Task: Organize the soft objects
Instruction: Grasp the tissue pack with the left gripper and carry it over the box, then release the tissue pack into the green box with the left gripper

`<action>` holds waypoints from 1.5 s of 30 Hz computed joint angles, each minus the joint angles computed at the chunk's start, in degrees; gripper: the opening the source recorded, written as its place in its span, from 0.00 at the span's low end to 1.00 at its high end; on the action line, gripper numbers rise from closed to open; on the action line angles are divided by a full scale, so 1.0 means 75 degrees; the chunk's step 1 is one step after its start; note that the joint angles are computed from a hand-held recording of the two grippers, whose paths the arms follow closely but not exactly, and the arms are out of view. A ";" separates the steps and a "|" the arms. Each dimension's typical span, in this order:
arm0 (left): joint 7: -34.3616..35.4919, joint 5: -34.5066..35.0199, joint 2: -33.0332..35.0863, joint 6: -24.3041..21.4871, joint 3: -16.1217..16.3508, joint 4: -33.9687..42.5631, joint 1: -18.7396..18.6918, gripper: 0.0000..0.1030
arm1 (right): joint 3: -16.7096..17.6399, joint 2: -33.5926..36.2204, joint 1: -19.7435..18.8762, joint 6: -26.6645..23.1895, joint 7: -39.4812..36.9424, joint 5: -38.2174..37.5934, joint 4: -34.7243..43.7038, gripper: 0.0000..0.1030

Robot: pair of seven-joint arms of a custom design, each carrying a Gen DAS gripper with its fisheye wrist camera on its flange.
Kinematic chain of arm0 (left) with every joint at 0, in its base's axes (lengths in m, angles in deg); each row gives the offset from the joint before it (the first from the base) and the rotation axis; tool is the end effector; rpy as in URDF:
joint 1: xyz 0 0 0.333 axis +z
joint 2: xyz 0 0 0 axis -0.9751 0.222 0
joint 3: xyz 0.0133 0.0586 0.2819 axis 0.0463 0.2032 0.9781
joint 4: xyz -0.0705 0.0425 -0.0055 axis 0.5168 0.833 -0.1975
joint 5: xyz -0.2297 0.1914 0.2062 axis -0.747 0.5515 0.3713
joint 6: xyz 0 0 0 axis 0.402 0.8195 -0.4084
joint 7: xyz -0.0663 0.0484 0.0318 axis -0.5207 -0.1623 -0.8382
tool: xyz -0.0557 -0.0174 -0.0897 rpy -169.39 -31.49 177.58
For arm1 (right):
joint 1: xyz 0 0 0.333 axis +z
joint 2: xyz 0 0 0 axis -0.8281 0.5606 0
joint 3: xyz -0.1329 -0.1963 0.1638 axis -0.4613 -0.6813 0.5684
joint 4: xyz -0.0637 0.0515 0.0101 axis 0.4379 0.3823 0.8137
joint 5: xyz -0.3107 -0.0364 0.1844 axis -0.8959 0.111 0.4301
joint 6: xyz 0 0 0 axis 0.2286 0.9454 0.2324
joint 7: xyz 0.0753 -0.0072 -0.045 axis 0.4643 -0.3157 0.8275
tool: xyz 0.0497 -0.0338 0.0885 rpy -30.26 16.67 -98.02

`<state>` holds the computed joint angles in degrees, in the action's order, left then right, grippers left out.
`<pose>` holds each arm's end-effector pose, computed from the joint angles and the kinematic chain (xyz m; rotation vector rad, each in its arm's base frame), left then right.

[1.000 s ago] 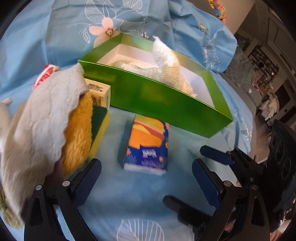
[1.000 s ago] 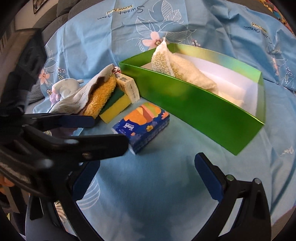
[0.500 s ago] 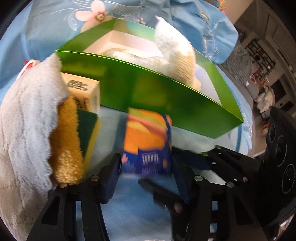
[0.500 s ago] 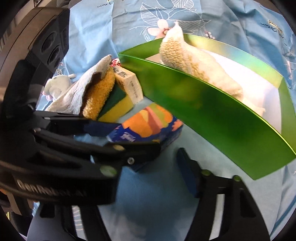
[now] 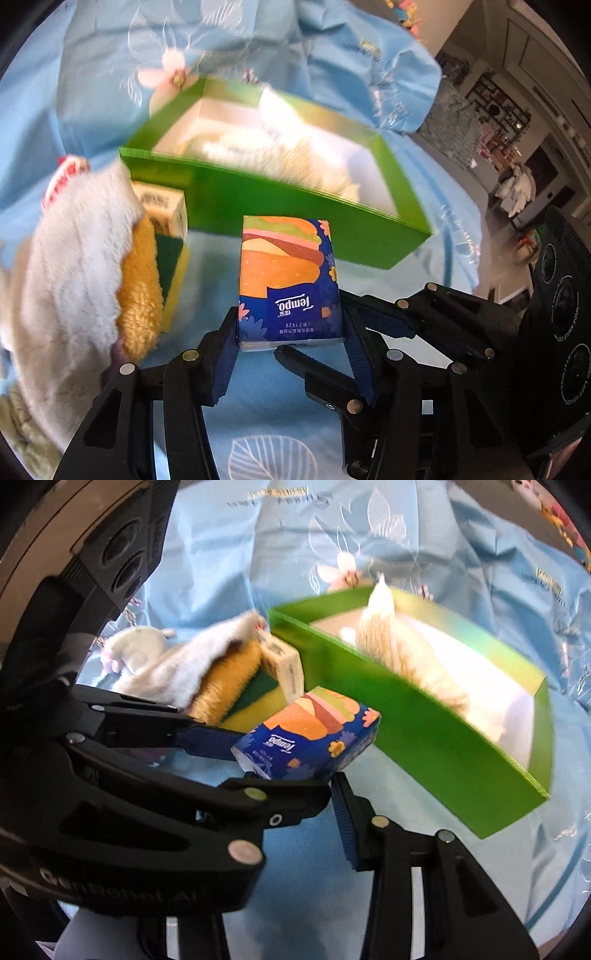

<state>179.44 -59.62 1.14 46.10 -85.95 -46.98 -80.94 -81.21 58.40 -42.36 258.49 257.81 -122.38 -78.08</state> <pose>0.5639 -0.1889 0.3858 1.0954 -2.6314 1.0077 0.4694 0.1903 0.3550 -1.7678 1.7577 -0.6293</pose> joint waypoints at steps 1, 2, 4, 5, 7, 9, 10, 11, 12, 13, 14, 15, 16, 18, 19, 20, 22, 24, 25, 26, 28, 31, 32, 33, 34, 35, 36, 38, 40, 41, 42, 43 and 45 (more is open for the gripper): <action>0.0111 -0.0083 -0.0124 0.0041 -0.0014 -0.0082 0.0024 0.53 | 0.0001 -0.0183 0.0025 -0.0053 0.0188 -0.0217 -0.0104 0.38; 0.0255 -0.0191 -0.0266 0.0079 -0.0023 -0.0135 0.0040 0.53 | 0.0044 -0.0330 0.0025 -0.0136 0.0314 -0.0382 -0.0137 0.38; 0.0357 -0.0321 -0.0412 0.0114 -0.0016 -0.0109 -0.0006 0.53 | 0.0159 -0.0624 -0.0025 -0.0322 0.0460 -0.0594 -0.0186 0.38; 0.0374 -0.0325 -0.0421 0.0116 0.0000 -0.0010 -0.0041 0.53 | 0.0201 -0.0708 -0.0085 -0.0371 0.0529 -0.0699 -0.0155 0.38; 0.0304 -0.0237 -0.0385 0.0232 -0.0008 0.0251 -0.0170 0.53 | 0.0246 -0.0877 -0.0217 -0.0424 0.0540 -0.0810 -0.0075 0.38; 0.0170 -0.0107 -0.0230 0.0363 -0.0055 0.0622 -0.0310 0.53 | 0.0276 -0.0994 -0.0358 -0.0424 0.0546 -0.0928 -0.0029 0.38; 0.0125 -0.0058 -0.0162 0.0436 -0.0088 0.0754 -0.0363 0.53 | 0.0268 -0.1022 -0.0441 -0.0412 0.0512 -0.0957 0.0038 0.39; 0.0033 0.0014 -0.0067 0.0508 -0.0125 0.0923 -0.0424 0.53 | 0.0265 -0.1031 -0.0521 -0.0432 0.0525 -0.1038 0.0113 0.39; -0.0119 0.0158 0.0128 0.0547 -0.0156 0.1229 -0.0497 0.53 | 0.0262 -0.1033 -0.0593 -0.0464 0.0549 -0.1145 0.0194 0.39; -0.0208 0.0257 0.0272 0.0560 -0.0186 0.1433 -0.0518 0.53 | 0.0228 -0.1020 -0.0679 -0.0433 0.0607 -0.1272 0.0294 0.39; -0.0328 0.0392 0.0418 0.0581 -0.0219 0.1640 -0.0553 0.53 | 0.0184 -0.1002 -0.0754 -0.0371 0.0603 -0.1293 0.0361 0.39; -0.0524 0.0609 0.0639 0.0590 -0.0238 0.1938 -0.0614 0.53 | 0.0134 -0.0909 -0.0826 -0.0284 0.0528 -0.1240 0.0487 0.39; -0.0742 0.0842 0.0862 0.0561 -0.0255 0.2257 -0.0665 0.53 | 0.0067 -0.0827 -0.0906 -0.0181 0.0415 -0.1160 0.0590 0.39; -0.1151 0.1317 0.1334 0.0568 -0.0301 0.2832 -0.0781 0.53 | -0.0026 -0.0626 -0.1018 -0.0039 0.0165 -0.0988 0.0789 0.39; -0.1299 0.1487 0.1496 0.0540 -0.0343 0.3027 -0.0791 0.53 | -0.0085 -0.0501 -0.1070 0.0041 -0.0055 -0.0798 0.0889 0.39; -0.1494 0.1712 0.1727 0.0479 -0.0357 0.3300 -0.0832 0.53 | -0.0150 -0.0351 -0.1119 0.0151 -0.0341 -0.0519 0.0982 0.39; -0.1993 0.2158 0.2279 0.0265 -0.0363 0.3953 -0.0937 0.53 | -0.0252 -0.0139 -0.1159 0.0303 -0.0680 -0.0148 0.1079 0.41; -0.2658 0.2594 0.2808 -0.0006 -0.0315 0.4596 -0.1073 0.53 | -0.0355 0.0169 -0.1206 0.0521 -0.1401 0.0696 0.1151 0.43; -0.2943 0.2796 0.2970 -0.0109 -0.0295 0.4791 -0.1115 0.53 | -0.0410 0.0273 -0.1202 0.0643 -0.1715 0.1117 0.1138 0.48; -0.3251 0.3020 0.3101 -0.0173 -0.0246 0.4937 -0.1178 0.54 | -0.0349 0.0382 -0.1268 0.0728 -0.2448 0.1985 0.1071 0.52; -0.3776 0.3442 0.3311 -0.0164 -0.0153 0.5139 -0.1291 0.69 | -0.0428 0.0547 -0.1177 0.0510 -0.2753 0.2561 0.1100 0.72; -0.3819 0.3562 0.3124 0.0233 -0.0325 0.4692 -0.1098 0.84 | -0.0860 0.0468 -0.0773 0.0195 -0.2161 0.2121 0.1034 0.77; -0.3802 0.3553 0.3006 0.0371 -0.0374 0.4480 -0.1019 0.86 | -0.0914 0.0404 -0.0766 0.0256 -0.2131 0.2151 0.0928 0.78; -0.3824 0.3529 0.2867 0.0519 -0.0402 0.4252 -0.0946 0.87 | -0.0941 0.0335 -0.0776 0.0304 -0.2115 0.2221 0.0819 0.80; -0.3809 0.3489 0.2762 0.0621 -0.0439 0.4084 -0.0860 0.87 | -0.0978 0.0212 -0.0764 0.0286 -0.1965 0.2162 0.0680 0.82; -0.3761 0.3416 0.2620 0.0740 -0.0489 0.3871 -0.0762 0.87 | -0.0973 0.0159 -0.0782 0.0250 -0.1881 0.2102 0.0620 0.83; -0.3698 0.3326 0.2484 0.0914 -0.0534 0.3656 -0.0671 0.87 | -0.0960 0.0062 -0.0797 0.0172 -0.1745 0.1987 0.0532 0.83; -0.3498 0.3056 0.2120 0.1319 -0.0647 0.3111 -0.0467 0.91 | -0.0849 -0.0151 -0.0873 0.0011 -0.1456 0.1785 0.0336 0.84; -0.3181 0.2605 0.1667 0.1788 -0.0805 0.2452 -0.0215 1.00 | -0.0699 -0.0375 -0.1001 0.0031 -0.1280 0.1734 0.0085 0.92; -0.2956 0.2329 0.1485 0.1922 -0.0901 0.2198 -0.0078 1.00 | -0.0618 -0.0475 -0.1072 0.0030 -0.1062 0.1578 -0.0005 0.95; -0.2674 0.2017 0.1259 0.2026 -0.0993 0.1902 0.0071 1.00 | -0.0525 -0.0593 -0.1140 0.0009 -0.0787 0.1358 -0.0098 0.98; -0.2322 0.1633 0.0962 0.2230 -0.1073 0.1504 0.0224 1.00 | -0.0419 -0.0742 -0.1222 0.0020 -0.0345 0.0954 -0.0202 0.98; -0.1771 0.1080 0.0418 0.2473 -0.1047 0.0830 0.0347 1.00 | -0.0206 -0.0997 -0.1373 0.0098 0.0279 0.0430 -0.0401 0.98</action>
<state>166.16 -51.52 4.27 64.64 -93.81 -40.75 -78.34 -82.76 50.92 -52.65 259.22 259.90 -119.16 -81.08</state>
